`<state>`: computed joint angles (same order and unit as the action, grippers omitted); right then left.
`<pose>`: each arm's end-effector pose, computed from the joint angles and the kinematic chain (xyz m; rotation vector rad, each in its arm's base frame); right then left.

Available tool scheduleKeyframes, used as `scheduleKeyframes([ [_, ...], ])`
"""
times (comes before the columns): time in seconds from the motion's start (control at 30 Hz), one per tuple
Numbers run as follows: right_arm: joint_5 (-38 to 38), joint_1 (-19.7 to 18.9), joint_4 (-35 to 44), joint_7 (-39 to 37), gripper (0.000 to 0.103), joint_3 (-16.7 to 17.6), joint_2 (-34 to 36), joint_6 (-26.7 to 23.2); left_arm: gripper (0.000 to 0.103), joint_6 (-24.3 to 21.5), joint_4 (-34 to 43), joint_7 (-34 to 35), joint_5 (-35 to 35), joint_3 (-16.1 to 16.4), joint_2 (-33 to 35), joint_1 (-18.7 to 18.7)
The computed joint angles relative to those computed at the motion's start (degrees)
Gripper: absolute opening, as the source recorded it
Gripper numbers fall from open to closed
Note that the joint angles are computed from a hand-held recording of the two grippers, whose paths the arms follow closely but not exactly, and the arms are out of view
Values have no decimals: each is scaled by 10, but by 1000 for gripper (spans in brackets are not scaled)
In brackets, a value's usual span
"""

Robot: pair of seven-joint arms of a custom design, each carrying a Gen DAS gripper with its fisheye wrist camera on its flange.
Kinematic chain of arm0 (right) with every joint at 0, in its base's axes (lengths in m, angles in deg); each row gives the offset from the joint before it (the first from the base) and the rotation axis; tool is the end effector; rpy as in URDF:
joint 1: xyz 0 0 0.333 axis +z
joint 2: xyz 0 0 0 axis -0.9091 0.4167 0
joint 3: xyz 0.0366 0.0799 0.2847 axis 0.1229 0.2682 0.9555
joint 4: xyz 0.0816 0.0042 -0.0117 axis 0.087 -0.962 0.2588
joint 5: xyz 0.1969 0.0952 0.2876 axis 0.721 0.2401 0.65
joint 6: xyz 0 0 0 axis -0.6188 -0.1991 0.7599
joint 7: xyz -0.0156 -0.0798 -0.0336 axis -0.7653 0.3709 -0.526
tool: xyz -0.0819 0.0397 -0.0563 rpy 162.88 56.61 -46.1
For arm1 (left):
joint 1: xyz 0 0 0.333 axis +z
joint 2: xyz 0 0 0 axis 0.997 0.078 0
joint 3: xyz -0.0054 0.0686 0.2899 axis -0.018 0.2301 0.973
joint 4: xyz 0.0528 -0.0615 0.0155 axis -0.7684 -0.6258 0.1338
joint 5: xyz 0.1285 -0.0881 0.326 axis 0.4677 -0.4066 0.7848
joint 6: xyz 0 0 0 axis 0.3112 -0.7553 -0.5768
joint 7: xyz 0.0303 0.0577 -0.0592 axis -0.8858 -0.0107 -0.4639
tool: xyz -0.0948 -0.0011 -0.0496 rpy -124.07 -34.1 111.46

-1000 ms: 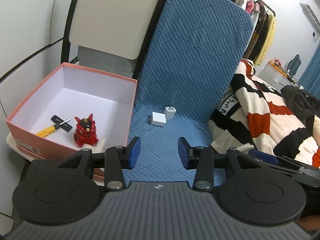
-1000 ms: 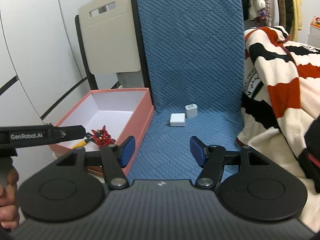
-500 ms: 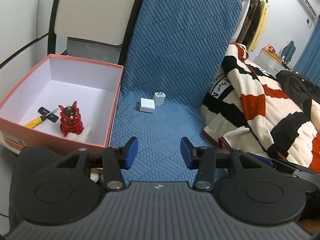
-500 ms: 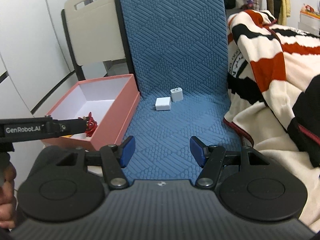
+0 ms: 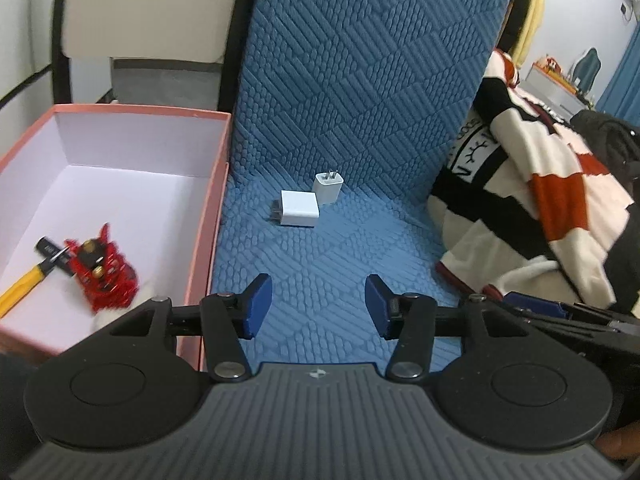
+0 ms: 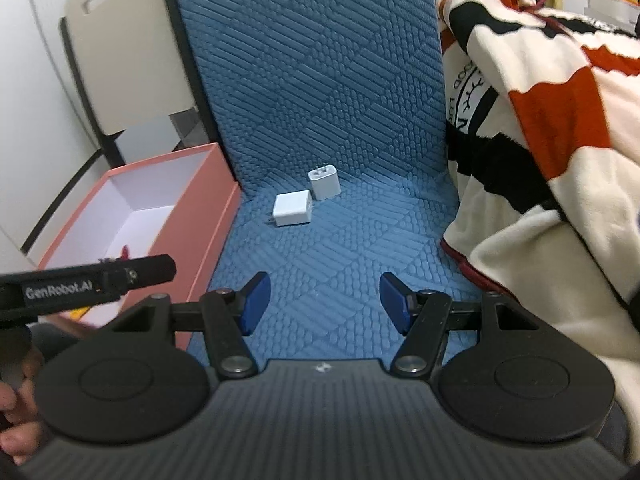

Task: Organize rigid objects
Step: 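Move both tools down toward the two white chargers on the seat, then close the left gripper on the white square charger while the right gripper grasps the white plug charger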

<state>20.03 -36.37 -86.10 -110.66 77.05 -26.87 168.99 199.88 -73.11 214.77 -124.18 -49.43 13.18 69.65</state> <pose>0.3642 0.3473 0.4895 -1.1881 2.1361 -0.6809 0.4962 -0.2479 0.4791 -1.3837 2.3899 -1.1372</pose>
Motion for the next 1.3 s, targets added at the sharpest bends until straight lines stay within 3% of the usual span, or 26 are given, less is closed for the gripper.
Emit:
scheduleKeyframes([
  [0.4, -53, -58, 26, -19, 63, -69, 86, 125, 58, 42, 195, -133, 195, -6, 226, -23],
  [0.57, -89, -82, 53, -14, 63, -105, 138, 190, 58, 15, 309, -174, 263, 1, 323, -39],
  [0.67, -91, -94, 83, -37, 63, -127, 176, 234, 58, 1, 380, -216, 305, 25, 378, -65],
  [0.83, -28, -110, 141, -109, 63, -155, 245, 301, 58, -33, 500, -256, 357, 45, 466, -88],
  [1.03, 73, -116, 208, -218, 63, -162, 317, 324, 58, -45, 577, -276, 391, 52, 526, -100],
  [1.17, 145, -120, 252, -302, 63, -153, 357, 301, 61, -64, 618, -294, 411, 62, 551, -108],
  [1.3, 172, -95, 289, -347, 63, -176, 380, 262, 61, -75, 645, -292, 418, 57, 569, -108],
])
